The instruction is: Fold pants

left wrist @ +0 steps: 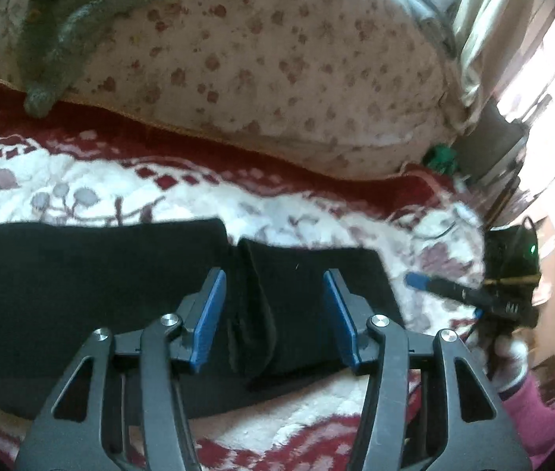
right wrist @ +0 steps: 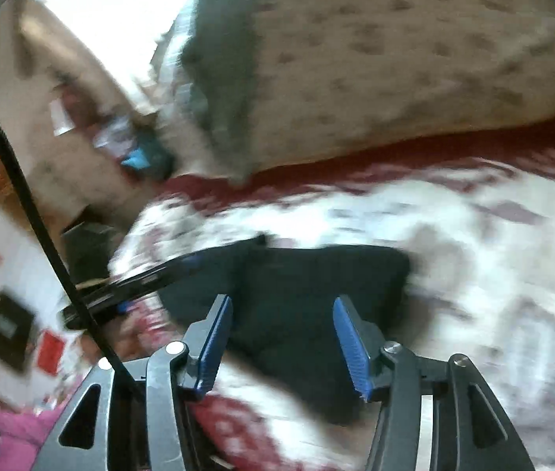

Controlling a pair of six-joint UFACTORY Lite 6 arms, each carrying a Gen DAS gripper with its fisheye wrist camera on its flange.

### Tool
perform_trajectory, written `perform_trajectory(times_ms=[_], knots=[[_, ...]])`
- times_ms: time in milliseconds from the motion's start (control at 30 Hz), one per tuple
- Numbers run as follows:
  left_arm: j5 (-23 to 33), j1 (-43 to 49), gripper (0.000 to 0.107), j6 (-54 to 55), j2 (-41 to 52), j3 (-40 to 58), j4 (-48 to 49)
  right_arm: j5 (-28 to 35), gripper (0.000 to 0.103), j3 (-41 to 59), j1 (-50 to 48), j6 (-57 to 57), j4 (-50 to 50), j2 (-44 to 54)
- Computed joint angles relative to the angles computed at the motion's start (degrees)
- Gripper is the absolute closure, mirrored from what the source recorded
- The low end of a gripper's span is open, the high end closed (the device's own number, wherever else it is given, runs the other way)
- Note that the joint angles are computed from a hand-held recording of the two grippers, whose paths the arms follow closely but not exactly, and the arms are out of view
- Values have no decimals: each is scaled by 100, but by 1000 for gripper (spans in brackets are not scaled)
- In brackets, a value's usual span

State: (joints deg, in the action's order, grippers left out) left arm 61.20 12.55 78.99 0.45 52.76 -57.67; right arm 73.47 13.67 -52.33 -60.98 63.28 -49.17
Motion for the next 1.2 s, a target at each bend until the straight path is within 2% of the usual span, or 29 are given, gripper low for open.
perform_trajectory(times_ms=[33, 100, 167, 300, 333, 400, 433, 467, 533, 600, 667, 700, 767, 833, 933, 967, 1067, 1133, 1200], knots=[[-332, -166, 57, -34, -201, -257, 8, -112, 51, 8, -218, -194, -48, 349], [-650, -352, 57, -204, -289, -523, 55, -547, 51, -3, -119, -469, 202, 1051], [-945, -535, 57, -444, -263, -682, 167, -573, 51, -4, -210, -911, 423, 1771], [-1633, -797, 57, -698, -193, -982, 129, -1038, 52, 89, 545, -1428, 1194, 2707], [-1704, -821, 57, -698, -166, -1042, 63, -1184, 54, 133, 743, -1501, 1365, 2843], [-1808, -868, 60, -544, -356, -1242, -55, -1400, 68, 173, 1028, -1735, 1722, 3043], [-1766, -889, 78, -586, -371, -1246, 35, -1466, 70, 162, 1109, -1708, 1750, 2927], [-1683, -930, 86, -729, -336, -1193, 198, -1500, 72, 127, 1151, -1743, 1757, 2827], [-1591, -935, 92, -876, -426, -1199, 372, -1297, 74, 31, 956, -1640, 1545, 2476], [-1490, -875, 93, -897, -649, -1271, 469, -1044, 75, -18, 730, -1348, 1207, 2044], [-1401, -798, 93, -923, -873, -1353, 532, -750, 75, -112, 379, -1101, 809, 1610], [-1431, -831, 93, -935, -907, -1362, 532, -802, 75, -129, 400, -1024, 740, 1510], [-1660, -947, 93, -995, -767, -1346, 477, -1516, 75, -152, 887, -848, 719, 1440], [-1817, -1019, 93, -1178, -439, -1260, 411, -2194, 74, -129, 1401, -900, 1003, 1775], [-1681, -883, 90, -1121, -448, -1280, 303, -2405, 67, -185, 1526, -926, 1191, 1737], [-1666, -819, 89, -1098, -517, -1315, 299, -2394, 63, -169, 1488, -809, 1072, 1671], [-1715, -669, 85, -1087, -761, -1422, 401, -2367, 63, -119, 1377, -233, 616, 1118], [-1829, -551, 75, -1116, -1050, -1552, 462, -2199, 62, -49, 1258, 82, 359, 640], [-1912, -421, 75, -1087, -1229, -1629, 456, -1948, 58, 74, 1251, 278, 251, 323]])
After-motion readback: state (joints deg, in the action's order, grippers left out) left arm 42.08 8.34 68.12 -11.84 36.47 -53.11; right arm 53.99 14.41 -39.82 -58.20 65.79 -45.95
